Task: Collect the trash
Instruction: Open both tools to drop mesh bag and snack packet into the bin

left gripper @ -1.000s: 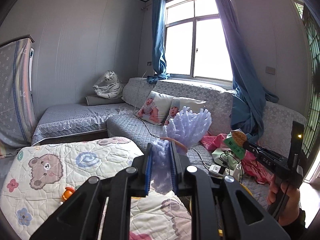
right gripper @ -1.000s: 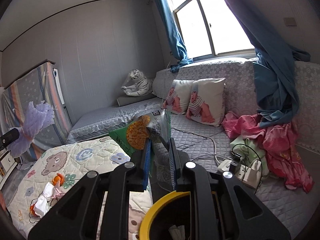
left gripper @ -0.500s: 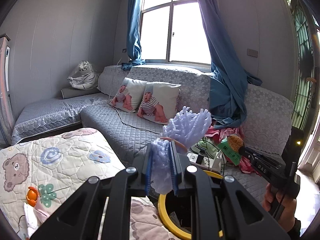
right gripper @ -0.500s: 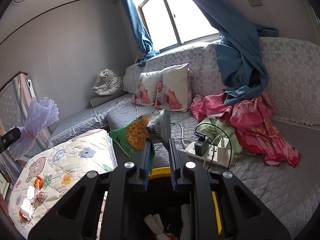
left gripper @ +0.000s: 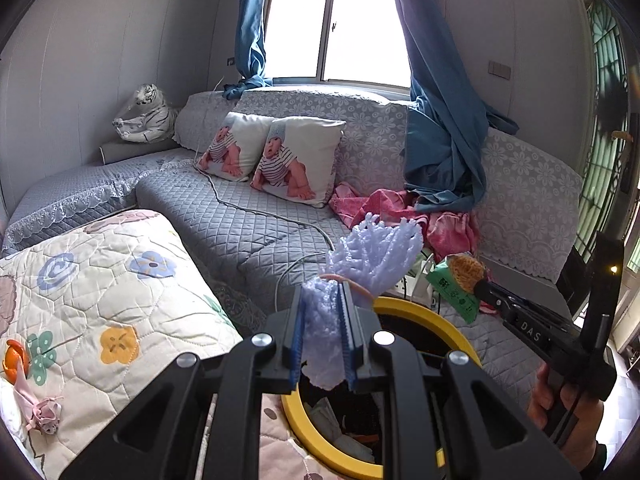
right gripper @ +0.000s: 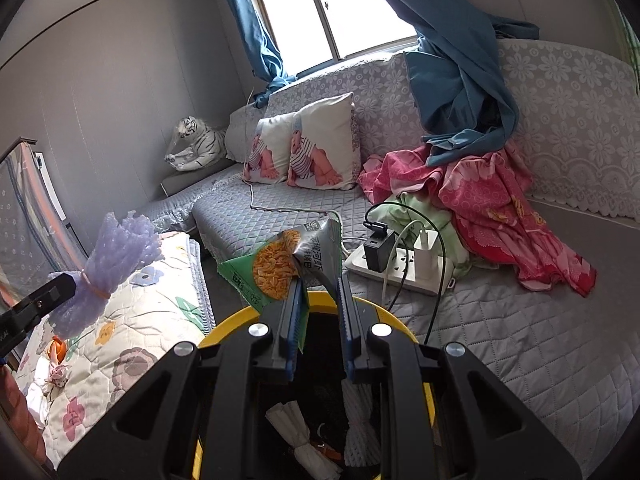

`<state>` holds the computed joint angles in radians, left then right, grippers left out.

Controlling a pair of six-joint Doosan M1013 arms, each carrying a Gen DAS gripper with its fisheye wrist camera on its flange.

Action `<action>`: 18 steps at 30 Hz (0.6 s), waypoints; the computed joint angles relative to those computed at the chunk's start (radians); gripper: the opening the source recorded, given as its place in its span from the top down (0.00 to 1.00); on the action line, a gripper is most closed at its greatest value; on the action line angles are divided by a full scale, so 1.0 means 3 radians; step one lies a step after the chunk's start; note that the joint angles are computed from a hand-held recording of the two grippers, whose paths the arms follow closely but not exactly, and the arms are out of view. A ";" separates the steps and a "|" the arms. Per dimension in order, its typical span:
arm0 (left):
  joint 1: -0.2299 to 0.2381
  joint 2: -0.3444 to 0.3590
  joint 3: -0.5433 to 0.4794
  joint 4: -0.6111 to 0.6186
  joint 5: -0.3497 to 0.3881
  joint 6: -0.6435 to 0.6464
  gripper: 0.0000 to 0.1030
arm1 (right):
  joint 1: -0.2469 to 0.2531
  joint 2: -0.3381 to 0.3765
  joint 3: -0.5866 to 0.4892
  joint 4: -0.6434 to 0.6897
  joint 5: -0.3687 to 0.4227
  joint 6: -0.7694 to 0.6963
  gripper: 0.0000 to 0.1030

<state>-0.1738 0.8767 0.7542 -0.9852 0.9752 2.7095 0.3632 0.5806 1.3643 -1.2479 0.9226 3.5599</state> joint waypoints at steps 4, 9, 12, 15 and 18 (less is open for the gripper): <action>-0.0028 0.0044 -0.0021 0.0151 0.0032 -0.0057 0.85 | -0.0026 0.0025 0.0006 0.0130 -0.0056 -0.0022 0.84; -0.0056 0.0084 -0.0051 0.0245 0.0094 -0.0091 0.85 | -0.0053 0.0048 0.0010 0.0253 -0.0156 -0.0054 0.84; -0.0076 0.0115 -0.0095 0.0316 0.0150 -0.0107 0.85 | -0.0061 0.0062 0.0002 0.0308 -0.0193 -0.0090 0.84; -0.0086 0.0129 -0.0104 0.0372 0.0154 -0.0157 0.85 | -0.0066 0.0070 -0.0003 0.0349 -0.0205 -0.0102 0.84; -0.0086 0.0181 -0.0193 0.0445 0.0226 -0.0298 0.85 | -0.0082 0.0076 -0.0007 0.0435 -0.0223 -0.0121 0.84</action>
